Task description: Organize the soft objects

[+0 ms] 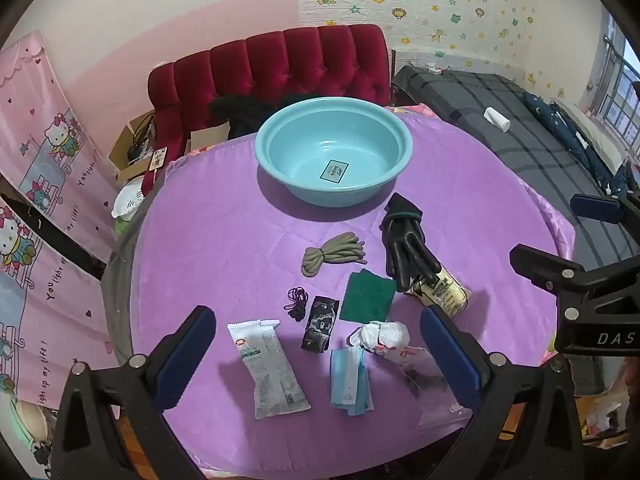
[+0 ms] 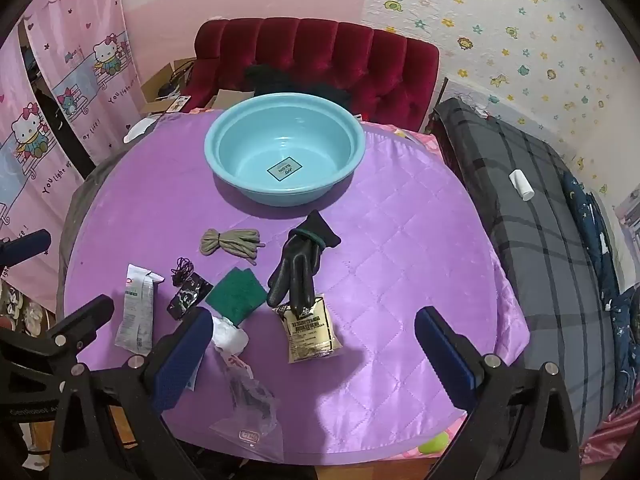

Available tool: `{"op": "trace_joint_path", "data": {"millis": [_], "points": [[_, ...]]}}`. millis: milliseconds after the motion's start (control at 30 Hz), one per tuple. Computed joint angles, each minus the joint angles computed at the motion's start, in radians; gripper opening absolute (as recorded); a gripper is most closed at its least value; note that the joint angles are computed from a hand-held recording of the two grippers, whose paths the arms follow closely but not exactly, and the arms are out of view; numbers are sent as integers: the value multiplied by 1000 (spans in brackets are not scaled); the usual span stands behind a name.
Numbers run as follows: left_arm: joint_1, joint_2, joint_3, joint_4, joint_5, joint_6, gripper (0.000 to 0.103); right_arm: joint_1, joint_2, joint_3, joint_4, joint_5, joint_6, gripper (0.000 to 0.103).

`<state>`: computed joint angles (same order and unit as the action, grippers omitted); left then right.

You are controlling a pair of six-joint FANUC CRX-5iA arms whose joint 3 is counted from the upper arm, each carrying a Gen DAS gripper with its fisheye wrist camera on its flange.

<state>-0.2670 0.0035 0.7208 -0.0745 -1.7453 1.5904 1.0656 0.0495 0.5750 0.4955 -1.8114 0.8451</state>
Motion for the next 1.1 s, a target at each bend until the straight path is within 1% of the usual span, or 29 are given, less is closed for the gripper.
{"op": "trace_joint_path", "data": {"millis": [267,300,400,600,1100], "points": [[13,-4,-4,8,3,-6,103,1,2,4,4,-8,4,103],[-3,2,5,-7,-3,-3,103,8,-2,11,12,-12,3,103],[-4,3,9,-7,-4,-2,103,2,1,15,10,-14,10,103],[-10,-12,-16,-12,12,7,103,6,0,4,12,-6,4,103],[2,-4,1,-6,9,5,103,9,-2,-2,20,1,3,103]]}}
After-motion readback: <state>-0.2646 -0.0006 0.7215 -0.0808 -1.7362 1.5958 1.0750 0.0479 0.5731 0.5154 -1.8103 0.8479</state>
